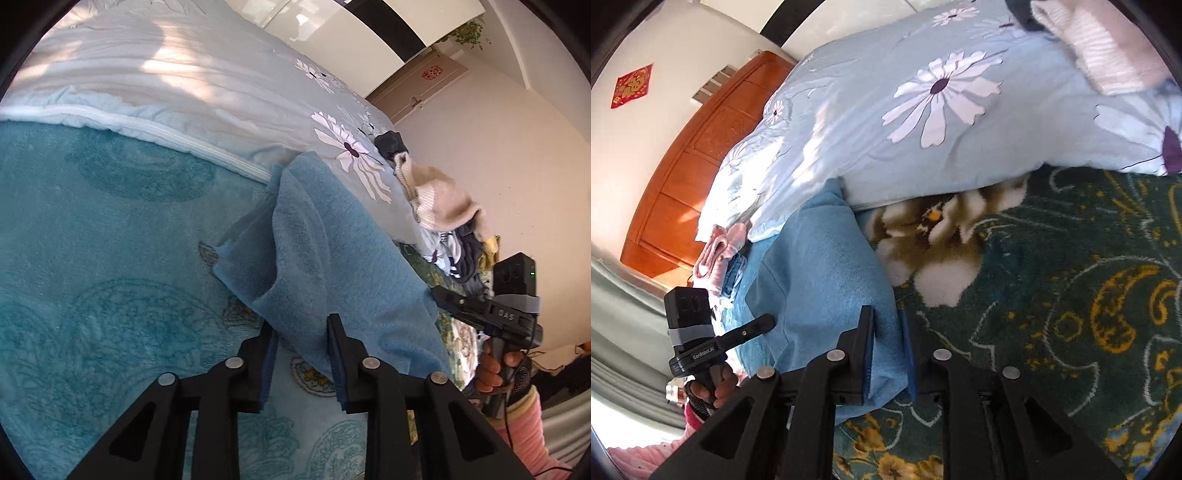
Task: Fold clothes
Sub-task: 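Lift the folded sweater off the teal blanket with both tools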
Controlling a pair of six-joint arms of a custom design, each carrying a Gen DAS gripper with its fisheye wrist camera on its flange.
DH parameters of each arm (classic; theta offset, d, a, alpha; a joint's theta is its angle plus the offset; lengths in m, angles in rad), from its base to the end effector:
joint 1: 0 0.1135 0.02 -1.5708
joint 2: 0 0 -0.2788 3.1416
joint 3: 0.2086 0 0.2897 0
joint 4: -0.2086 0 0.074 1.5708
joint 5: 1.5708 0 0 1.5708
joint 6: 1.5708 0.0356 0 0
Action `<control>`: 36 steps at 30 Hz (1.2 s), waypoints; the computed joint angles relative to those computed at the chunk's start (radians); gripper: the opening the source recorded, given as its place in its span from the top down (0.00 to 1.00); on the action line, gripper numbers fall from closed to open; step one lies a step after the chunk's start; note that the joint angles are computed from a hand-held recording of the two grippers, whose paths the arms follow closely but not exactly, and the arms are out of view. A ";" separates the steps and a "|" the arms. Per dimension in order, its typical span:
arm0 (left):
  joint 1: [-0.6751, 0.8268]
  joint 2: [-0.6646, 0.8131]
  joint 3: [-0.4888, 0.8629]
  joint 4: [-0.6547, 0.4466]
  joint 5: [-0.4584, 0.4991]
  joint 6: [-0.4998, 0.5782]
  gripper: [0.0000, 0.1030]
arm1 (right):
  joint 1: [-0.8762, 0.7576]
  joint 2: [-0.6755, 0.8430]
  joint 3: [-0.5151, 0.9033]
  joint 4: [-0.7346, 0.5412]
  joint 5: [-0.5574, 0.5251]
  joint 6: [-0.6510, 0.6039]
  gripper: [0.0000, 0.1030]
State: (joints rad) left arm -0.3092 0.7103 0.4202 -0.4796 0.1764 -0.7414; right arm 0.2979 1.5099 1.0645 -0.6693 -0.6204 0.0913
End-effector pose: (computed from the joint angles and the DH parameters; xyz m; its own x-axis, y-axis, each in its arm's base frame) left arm 0.1654 -0.0594 0.1958 -0.7723 -0.4512 -0.4472 -0.1382 0.8064 -0.5750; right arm 0.3094 0.1166 0.2314 -0.8988 -0.1983 -0.3910 -0.4033 0.7238 0.5599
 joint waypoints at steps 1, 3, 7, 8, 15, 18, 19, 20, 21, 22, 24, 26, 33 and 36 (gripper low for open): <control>-0.002 -0.017 0.008 -0.023 -0.025 0.008 0.65 | 0.002 -0.042 -0.024 0.015 0.046 0.022 0.73; 0.002 -0.048 0.021 -0.056 -0.065 0.021 0.64 | -0.001 -0.141 -0.078 0.014 0.082 0.050 0.65; 0.029 -0.044 0.044 -0.060 -0.064 0.046 0.64 | -0.010 -0.239 -0.181 0.006 -0.105 0.112 0.64; 0.027 -0.027 0.050 -0.050 -0.064 0.054 0.64 | 0.009 -0.247 -0.201 0.020 -0.121 0.143 0.64; 0.002 0.083 0.053 0.036 -0.056 0.000 0.73 | 0.100 -0.247 -0.304 0.192 -0.164 0.331 0.64; 0.045 0.097 0.043 0.068 -0.008 -0.021 0.92 | 0.101 -0.258 -0.320 0.213 -0.154 0.368 0.80; 0.055 0.100 0.045 0.074 0.003 -0.019 0.93 | 0.100 -0.261 -0.323 0.215 -0.156 0.370 0.86; 0.057 0.096 0.051 0.074 0.002 -0.009 0.94 | 0.100 -0.273 -0.329 0.220 -0.156 0.372 0.93; 0.058 0.079 0.054 0.075 -0.001 0.001 0.94 | 0.099 -0.285 -0.336 0.225 -0.157 0.373 0.94; 0.060 0.059 0.055 0.077 -0.004 0.011 0.94 | 0.097 -0.306 -0.342 0.228 -0.159 0.372 0.94; 0.079 0.015 0.046 0.082 0.006 0.029 0.94 | 0.091 -0.358 -0.361 0.240 -0.165 0.375 0.95; 0.103 -0.003 0.033 0.081 0.015 0.046 0.94 | 0.089 -0.390 -0.378 0.236 -0.166 0.361 0.95; 0.150 0.089 -0.057 0.126 0.044 0.059 0.93 | 0.160 -0.331 -0.438 0.249 -0.091 0.354 0.95; 0.170 0.069 -0.062 0.118 0.070 0.076 0.90 | 0.161 -0.326 -0.441 0.259 -0.087 0.351 0.95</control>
State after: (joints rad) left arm -0.1391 0.7796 0.3581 -0.3612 0.2460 -0.6652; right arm 0.4594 1.1842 0.6230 -0.4099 -0.7070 0.4421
